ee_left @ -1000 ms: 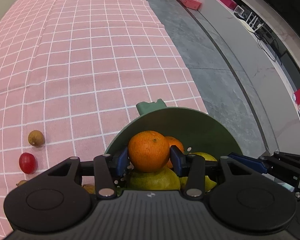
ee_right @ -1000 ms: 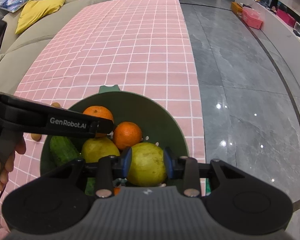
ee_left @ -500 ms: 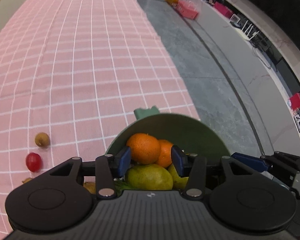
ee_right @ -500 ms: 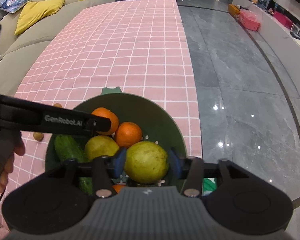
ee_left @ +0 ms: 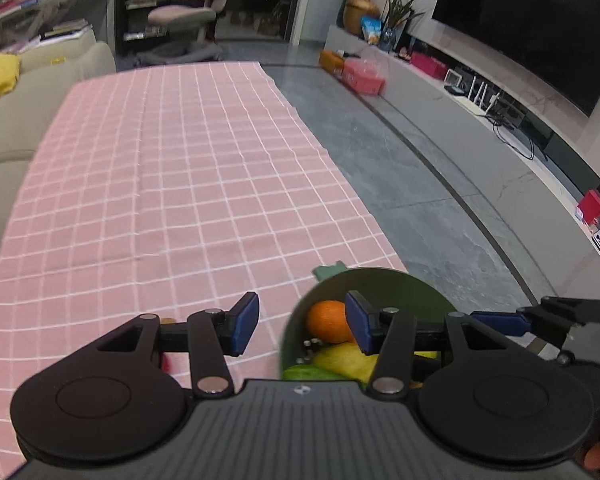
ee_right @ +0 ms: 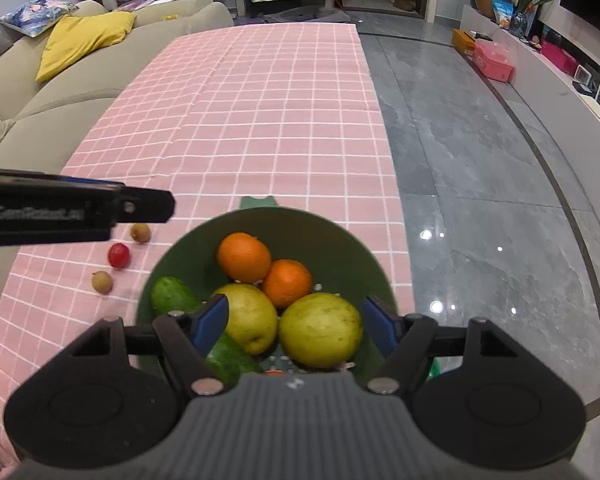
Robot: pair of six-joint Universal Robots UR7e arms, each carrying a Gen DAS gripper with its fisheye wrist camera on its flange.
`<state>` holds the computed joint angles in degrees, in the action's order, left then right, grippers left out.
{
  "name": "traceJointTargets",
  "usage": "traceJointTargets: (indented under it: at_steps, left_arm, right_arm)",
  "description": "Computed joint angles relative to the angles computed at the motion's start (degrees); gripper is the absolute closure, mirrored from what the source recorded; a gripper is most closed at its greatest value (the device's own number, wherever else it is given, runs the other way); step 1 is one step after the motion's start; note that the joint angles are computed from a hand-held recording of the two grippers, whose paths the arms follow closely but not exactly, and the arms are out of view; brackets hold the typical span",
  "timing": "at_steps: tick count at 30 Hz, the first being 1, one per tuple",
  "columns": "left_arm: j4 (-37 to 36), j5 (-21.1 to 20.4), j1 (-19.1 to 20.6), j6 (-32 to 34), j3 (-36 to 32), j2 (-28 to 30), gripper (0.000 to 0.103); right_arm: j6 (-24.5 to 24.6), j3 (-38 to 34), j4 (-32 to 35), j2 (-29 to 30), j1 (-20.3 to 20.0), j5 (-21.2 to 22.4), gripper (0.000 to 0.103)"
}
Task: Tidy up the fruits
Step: 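Withdraw both open tools from the colander toward the remaining small fruits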
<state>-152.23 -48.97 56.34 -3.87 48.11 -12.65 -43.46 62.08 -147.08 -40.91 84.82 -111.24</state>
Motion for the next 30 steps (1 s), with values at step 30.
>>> traceJointTargets:
  at_steps: [30]
  left_arm:
    - [-3.7,1.8,3.4,-1.8,24.5,-13.6,0.043]
  right_arm:
    - [-27.7,11.8,-5.4,-0.1,3.8,6.0,0.059]
